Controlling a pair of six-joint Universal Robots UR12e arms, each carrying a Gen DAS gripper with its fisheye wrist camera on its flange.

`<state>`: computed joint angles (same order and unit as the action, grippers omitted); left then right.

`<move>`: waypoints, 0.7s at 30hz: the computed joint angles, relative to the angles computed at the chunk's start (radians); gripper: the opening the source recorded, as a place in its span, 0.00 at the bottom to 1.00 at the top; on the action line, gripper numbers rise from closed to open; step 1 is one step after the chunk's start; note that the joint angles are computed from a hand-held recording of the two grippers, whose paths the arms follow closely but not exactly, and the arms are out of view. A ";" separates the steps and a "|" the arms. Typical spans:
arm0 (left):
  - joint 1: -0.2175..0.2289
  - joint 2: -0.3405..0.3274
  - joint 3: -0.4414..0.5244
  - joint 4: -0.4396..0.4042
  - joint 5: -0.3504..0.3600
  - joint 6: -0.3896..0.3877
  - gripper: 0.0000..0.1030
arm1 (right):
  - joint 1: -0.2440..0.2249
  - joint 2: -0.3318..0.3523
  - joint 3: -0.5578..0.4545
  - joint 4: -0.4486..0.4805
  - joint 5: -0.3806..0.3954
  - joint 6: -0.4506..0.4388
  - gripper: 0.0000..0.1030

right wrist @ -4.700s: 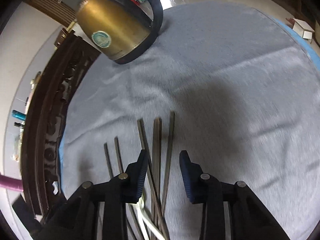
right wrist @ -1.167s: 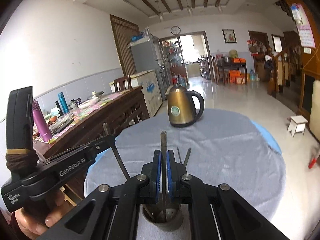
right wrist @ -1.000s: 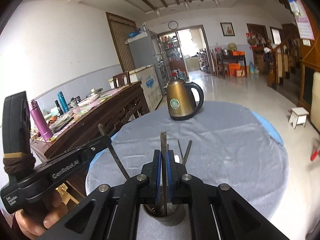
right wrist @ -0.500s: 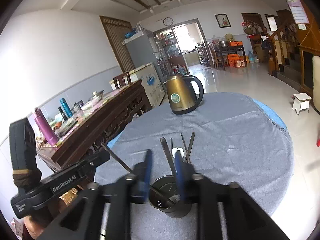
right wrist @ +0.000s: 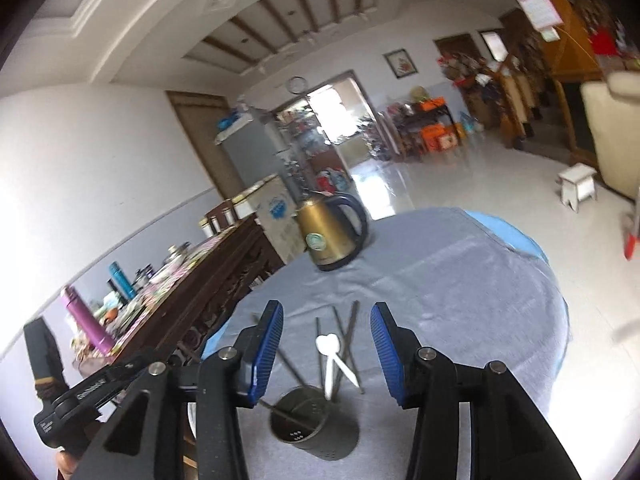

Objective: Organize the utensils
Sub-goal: 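Lower the chopsticks into the cup and open both tools, then move both tools to the white spoons and chopsticks on the cloth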

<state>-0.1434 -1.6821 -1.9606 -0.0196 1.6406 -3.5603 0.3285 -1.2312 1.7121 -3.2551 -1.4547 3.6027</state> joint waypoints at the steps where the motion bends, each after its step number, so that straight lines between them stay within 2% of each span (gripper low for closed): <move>1: 0.004 0.000 -0.001 -0.005 0.001 -0.007 0.47 | -0.006 0.000 0.004 0.006 -0.001 0.013 0.48; 5: 0.025 -0.006 -0.005 -0.043 0.002 -0.048 0.47 | -0.024 0.005 0.008 0.043 0.017 0.057 0.48; 12: 0.053 -0.030 -0.004 -0.099 0.005 -0.080 0.47 | -0.040 0.029 -0.003 0.106 0.058 0.070 0.48; 21: 0.098 -0.091 0.026 -0.223 -0.052 -0.113 0.47 | -0.051 0.088 -0.043 0.205 0.117 0.087 0.48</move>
